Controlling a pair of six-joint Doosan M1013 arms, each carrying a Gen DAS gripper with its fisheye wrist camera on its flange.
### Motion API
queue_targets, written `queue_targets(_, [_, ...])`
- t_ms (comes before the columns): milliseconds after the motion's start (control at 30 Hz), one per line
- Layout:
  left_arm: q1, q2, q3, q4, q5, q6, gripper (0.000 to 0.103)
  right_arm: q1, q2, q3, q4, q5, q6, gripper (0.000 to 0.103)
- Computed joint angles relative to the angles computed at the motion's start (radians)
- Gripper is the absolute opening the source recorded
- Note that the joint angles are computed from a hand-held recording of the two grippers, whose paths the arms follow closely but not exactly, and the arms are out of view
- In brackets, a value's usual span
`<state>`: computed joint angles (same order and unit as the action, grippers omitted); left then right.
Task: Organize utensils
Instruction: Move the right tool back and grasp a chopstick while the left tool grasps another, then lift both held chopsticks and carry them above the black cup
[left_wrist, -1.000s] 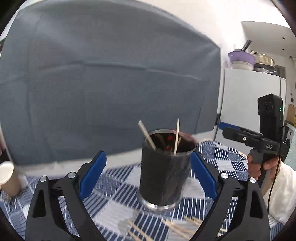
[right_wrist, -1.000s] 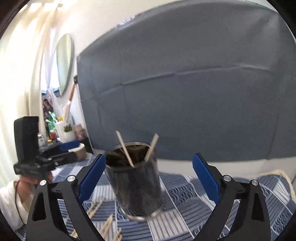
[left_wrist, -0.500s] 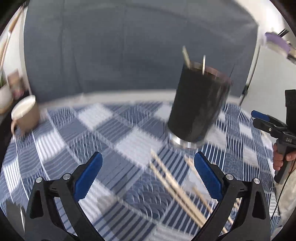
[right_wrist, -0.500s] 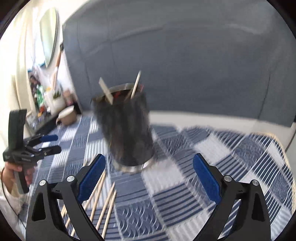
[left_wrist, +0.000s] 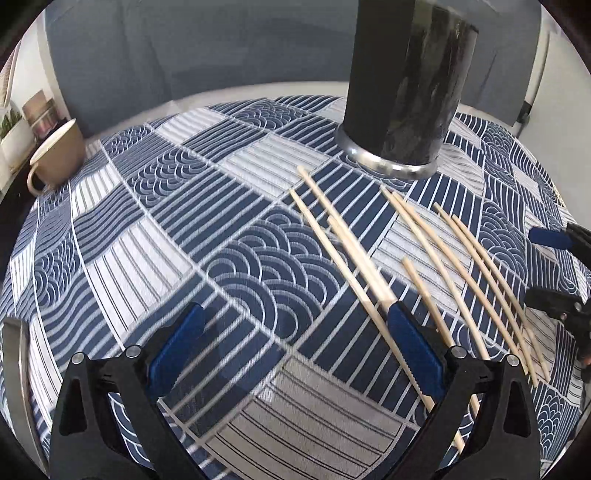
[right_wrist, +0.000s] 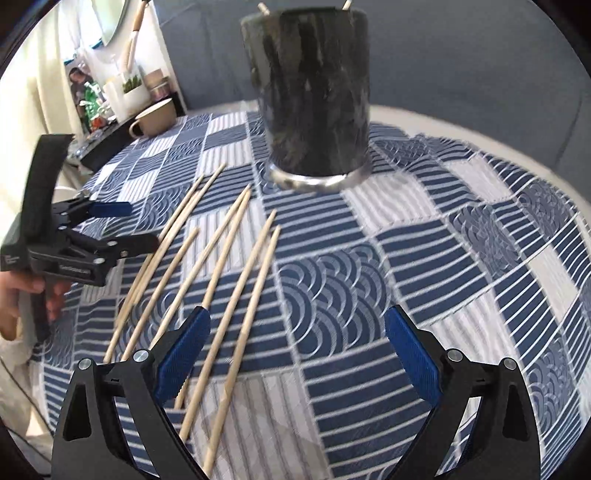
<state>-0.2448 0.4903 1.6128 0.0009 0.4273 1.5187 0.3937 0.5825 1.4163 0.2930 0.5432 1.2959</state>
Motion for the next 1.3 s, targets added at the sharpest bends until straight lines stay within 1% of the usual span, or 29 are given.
queue_targets(67, [-0.001,-0.001,0.002,0.012,0.000,-0.006,0.097,0.009,0.000,-0.001,-0.069,0.016,0.061,0.091])
queue_targets(133, [-0.011,0.000,0.001,0.099,0.009,-0.075,0.098,0.020,0.006,-0.007,-0.154,0.034,0.127,0.091])
queue_targets(200, [-0.013,-0.001,0.008,0.115,-0.006,-0.108,0.098,0.024,0.002,0.004,-0.184,0.011,0.150,0.091])
queue_targets(233, [-0.013,-0.001,0.009,0.120,-0.011,-0.110,0.098,0.027,0.003,0.005,-0.224,0.004,0.190,0.092])
queue_targets(267, [-0.012,0.001,0.005,0.108,-0.006,-0.097,0.098,0.031,0.007,0.000,-0.277,0.006,0.244,0.094])
queue_targets(333, [-0.010,0.003,0.000,0.094,0.002,-0.074,0.099,0.033,0.005,0.007,-0.303,-0.006,0.287,0.094])
queue_targets(400, [-0.010,0.001,0.004,0.093,-0.009,-0.054,0.099,0.039,0.001,0.012,-0.341,-0.011,0.323,0.094])
queue_targets(467, [-0.007,-0.001,0.006,0.075,-0.011,-0.027,0.099,0.036,-0.002,0.017,-0.322,-0.015,0.313,0.093])
queue_targets(500, [-0.003,-0.002,0.007,0.044,-0.008,0.013,0.096,0.034,-0.003,0.019,-0.318,-0.013,0.305,0.092])
queue_targets(567, [0.005,-0.007,0.009,-0.012,-0.006,0.091,0.087,0.032,-0.001,0.013,-0.312,0.002,0.296,0.090])
queue_targets(600, [0.009,-0.011,0.012,-0.022,-0.008,0.106,0.077,0.031,-0.003,0.014,-0.306,0.004,0.289,0.081])
queue_targets(633, [0.011,-0.015,0.016,-0.035,-0.011,0.126,0.067,0.031,-0.008,0.021,-0.297,-0.010,0.276,0.063])
queue_targets(667, [0.014,-0.017,0.017,-0.050,-0.012,0.150,0.062,0.030,-0.011,0.024,-0.288,-0.016,0.262,0.056])
queue_targets(700, [0.020,-0.020,0.019,-0.084,-0.013,0.199,0.050,0.030,-0.013,0.022,-0.268,-0.008,0.235,0.044])
queue_targets(733, [0.026,-0.022,0.021,-0.117,-0.012,0.246,0.038,0.029,-0.014,0.020,-0.256,-0.001,0.215,0.025])
queue_targets(767, [0.031,-0.023,0.021,-0.122,-0.010,0.260,0.033,0.030,-0.014,0.018,-0.258,0.007,0.214,0.017])
queue_targets(800, [0.037,-0.023,0.019,-0.130,-0.005,0.272,0.024,0.030,-0.014,0.014,-0.263,0.020,0.216,0.011])
queue_targets(833, [0.042,-0.022,0.016,-0.140,0.004,0.284,0.019,0.029,-0.014,0.010,-0.267,0.032,0.214,0.006])
queue_targets(867, [0.047,-0.023,0.014,-0.137,0.014,0.290,0.016,0.029,-0.013,0.007,-0.270,0.040,0.214,0.005])
queue_targets(900, [0.050,-0.024,0.013,-0.126,0.019,0.292,0.010,0.026,-0.013,0.006,-0.264,0.045,0.210,0.005])
queue_targets(933, [0.050,-0.025,0.015,-0.084,0.018,0.268,0.006,0.024,-0.013,0.006,-0.260,0.048,0.213,0.005])
queue_targets(1000, [0.054,-0.027,0.013,-0.049,0.028,0.259,0.005,0.021,-0.015,0.007,-0.279,0.053,0.235,0.005])
queue_targets(1100, [0.073,-0.025,0.008,-0.105,0.043,0.315,0.005,0.008,-0.024,0.026,-0.238,0.035,0.233,0.005])
queue_targets(1200, [0.094,-0.023,0.004,-0.197,0.059,0.393,0.005,-0.003,-0.030,0.037,-0.220,0.020,0.259,0.005])
queue_targets(1300, [0.105,-0.023,0.002,-0.225,0.072,0.411,0.005,-0.009,-0.043,0.051,-0.207,-0.009,0.270,0.005])
